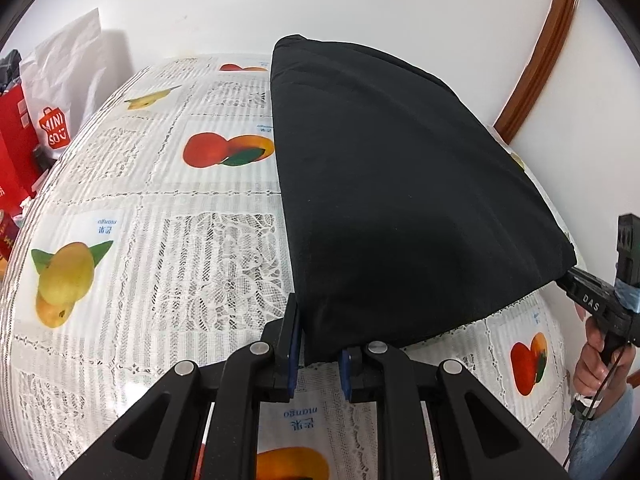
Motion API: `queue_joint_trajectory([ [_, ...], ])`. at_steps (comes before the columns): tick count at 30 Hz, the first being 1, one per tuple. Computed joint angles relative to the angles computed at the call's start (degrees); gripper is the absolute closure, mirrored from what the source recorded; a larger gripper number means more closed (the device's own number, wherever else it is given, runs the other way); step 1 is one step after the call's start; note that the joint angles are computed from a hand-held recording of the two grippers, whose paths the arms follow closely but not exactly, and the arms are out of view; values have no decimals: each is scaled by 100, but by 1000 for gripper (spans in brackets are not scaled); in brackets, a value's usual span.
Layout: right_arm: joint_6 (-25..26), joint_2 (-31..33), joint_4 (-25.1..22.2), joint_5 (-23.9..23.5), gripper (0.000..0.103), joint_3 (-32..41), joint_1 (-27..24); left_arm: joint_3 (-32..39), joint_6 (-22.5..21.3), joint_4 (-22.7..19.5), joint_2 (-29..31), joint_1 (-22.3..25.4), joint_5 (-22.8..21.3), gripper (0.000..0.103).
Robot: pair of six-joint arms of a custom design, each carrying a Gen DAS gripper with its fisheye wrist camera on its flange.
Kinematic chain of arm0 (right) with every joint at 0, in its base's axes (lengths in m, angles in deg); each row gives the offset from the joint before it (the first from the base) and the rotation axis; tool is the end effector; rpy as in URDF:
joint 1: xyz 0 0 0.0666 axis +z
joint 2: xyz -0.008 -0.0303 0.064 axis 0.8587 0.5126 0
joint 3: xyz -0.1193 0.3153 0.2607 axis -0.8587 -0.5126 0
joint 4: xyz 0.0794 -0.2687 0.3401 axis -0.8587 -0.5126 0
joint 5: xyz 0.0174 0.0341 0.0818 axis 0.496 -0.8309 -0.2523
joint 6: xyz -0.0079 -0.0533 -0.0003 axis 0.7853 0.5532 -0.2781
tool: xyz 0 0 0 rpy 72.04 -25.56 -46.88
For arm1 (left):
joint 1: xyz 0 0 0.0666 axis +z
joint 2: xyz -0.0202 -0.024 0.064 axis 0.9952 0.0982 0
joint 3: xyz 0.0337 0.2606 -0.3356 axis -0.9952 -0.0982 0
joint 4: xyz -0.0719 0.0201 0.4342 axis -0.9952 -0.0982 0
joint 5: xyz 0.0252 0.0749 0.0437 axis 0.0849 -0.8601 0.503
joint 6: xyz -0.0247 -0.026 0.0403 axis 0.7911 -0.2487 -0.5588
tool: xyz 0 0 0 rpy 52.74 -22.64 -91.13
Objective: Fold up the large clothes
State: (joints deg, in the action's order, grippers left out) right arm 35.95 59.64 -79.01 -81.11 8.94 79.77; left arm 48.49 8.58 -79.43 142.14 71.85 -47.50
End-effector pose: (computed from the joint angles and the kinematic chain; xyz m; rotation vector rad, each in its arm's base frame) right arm 0.5393 0.2076 0.4653 -0.3794 2.5153 0.3572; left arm 0.5063 -0.1143 0.4645 -0.1097 2.5112 -0.2709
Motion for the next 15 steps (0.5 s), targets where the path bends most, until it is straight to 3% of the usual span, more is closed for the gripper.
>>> queue_joint_trajectory([
  [3,15,-119,-139,1,99,-59,-67,-23,44,-1,-5,-27,-61,87],
  [6,58,-301,-205,324,97,-109,-98,-54,117,-83,-76,-34,-40,86],
  [9,132,-496,-198,211,95,-106,-137,5,143,-199,-58,-47,-14,86],
  [13,158,-596,21,76,72,-45,-27,-86,117,-248,-219,-71,155,69],
  [15,233,-533,163,57,72,15,116,-169,88,-212,-343,-105,141,63],
])
